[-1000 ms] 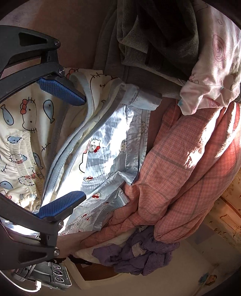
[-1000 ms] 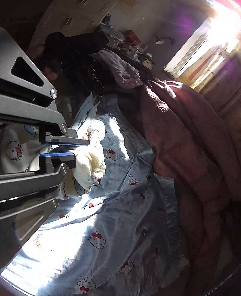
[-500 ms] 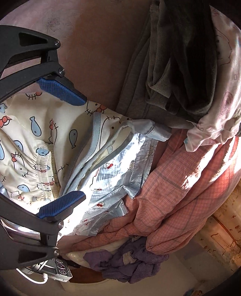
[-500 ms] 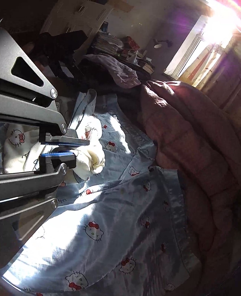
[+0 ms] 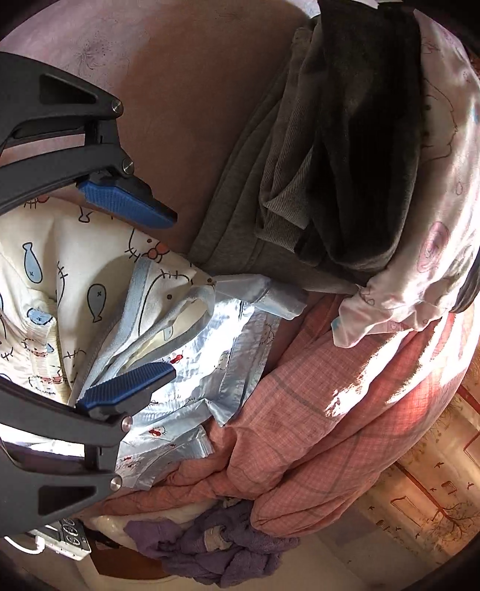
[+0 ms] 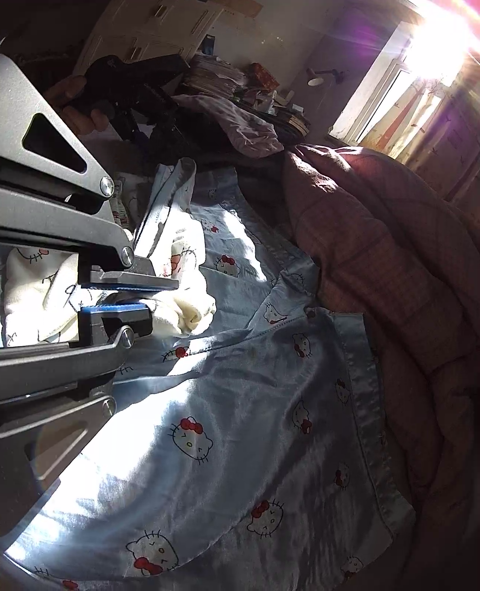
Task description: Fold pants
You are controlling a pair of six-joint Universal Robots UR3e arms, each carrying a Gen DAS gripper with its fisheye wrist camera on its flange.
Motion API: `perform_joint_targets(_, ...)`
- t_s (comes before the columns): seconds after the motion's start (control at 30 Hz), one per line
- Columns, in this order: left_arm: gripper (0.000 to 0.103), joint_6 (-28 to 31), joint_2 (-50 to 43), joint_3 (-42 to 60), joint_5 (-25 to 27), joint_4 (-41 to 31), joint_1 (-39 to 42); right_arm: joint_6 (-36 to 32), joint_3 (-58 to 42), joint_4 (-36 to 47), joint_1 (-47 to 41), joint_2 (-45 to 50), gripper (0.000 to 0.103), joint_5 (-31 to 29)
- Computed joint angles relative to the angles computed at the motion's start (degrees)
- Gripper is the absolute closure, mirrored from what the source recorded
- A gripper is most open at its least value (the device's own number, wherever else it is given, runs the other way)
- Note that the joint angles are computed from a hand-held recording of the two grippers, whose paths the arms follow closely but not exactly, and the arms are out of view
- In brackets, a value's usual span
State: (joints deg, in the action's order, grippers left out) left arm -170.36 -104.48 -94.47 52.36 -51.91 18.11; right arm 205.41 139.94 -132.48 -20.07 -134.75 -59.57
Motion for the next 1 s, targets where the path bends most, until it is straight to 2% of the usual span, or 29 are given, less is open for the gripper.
perform_joint_targets(0.1,0.03,1.4,-4.2,5.8,-0.8,-5.5,-0.4,0.6,0.4,-2.6,1.3,2.9,0.098,-1.0)
perform_joint_targets(0.27,0.03,-1.7,-8.2,8.6,-3.4,-6.2,-0.2,1.1,0.7,-5.3,2.9,5.7,0.098,-2.6)
perform_joint_targets(0.37,0.03,-5.4,-9.4,9.7,-1.9,-5.1,-0.8,0.9,0.3,-6.3,4.0,6.5,0.098,-3.9)
perform_joint_targets(0.4,0.036,-5.9,-9.6,9.8,-2.4,-5.5,-0.7,0.8,0.0,-6.9,4.7,7.1,0.098,-4.7)
perform_joint_targets(0.43,0.049,-5.5,-9.7,10.2,-3.9,-7.2,-0.2,0.9,-0.2,-7.5,5.5,7.7,0.098,-5.6)
perform_joint_targets(0.47,0.053,-4.6,-9.6,10.9,-4.6,-9.4,0.0,1.1,-0.5,-8.1,6.3,8.4,0.098,-6.5)
perform_joint_targets(0.67,0.053,-2.6,-8.4,13.8,-4.4,-15.2,0.3,0.4,-0.7,-8.3,6.5,8.9,0.098,-6.8)
perform_joint_targets(0.77,0.053,-1.3,-12.1,19.0,-5.0,-22.1,0.6,0.4,-0.9,-8.5,6.8,9.1,0.098,-7.2)
perform_joint_targets(0.9,0.053,3.2,-13.3,19.9,-9.8,-29.8,2.7,0.3,-1.0,-8.6,7.1,9.2,0.098,-7.4)
perform_joint_targets(0.93,0.05,4.4,-14.1,20.5,-10.7,-31.0,2.7,0.4,-1.1,-9.0,7.3,9.5,0.098,-7.8)
perform_joint_targets(1.0,0.05,5.4,-17.3,24.5,-10.6,-35.9,2.1,0.9,-1.2,-9.9,7.9,10.5,0.098,-8.5)
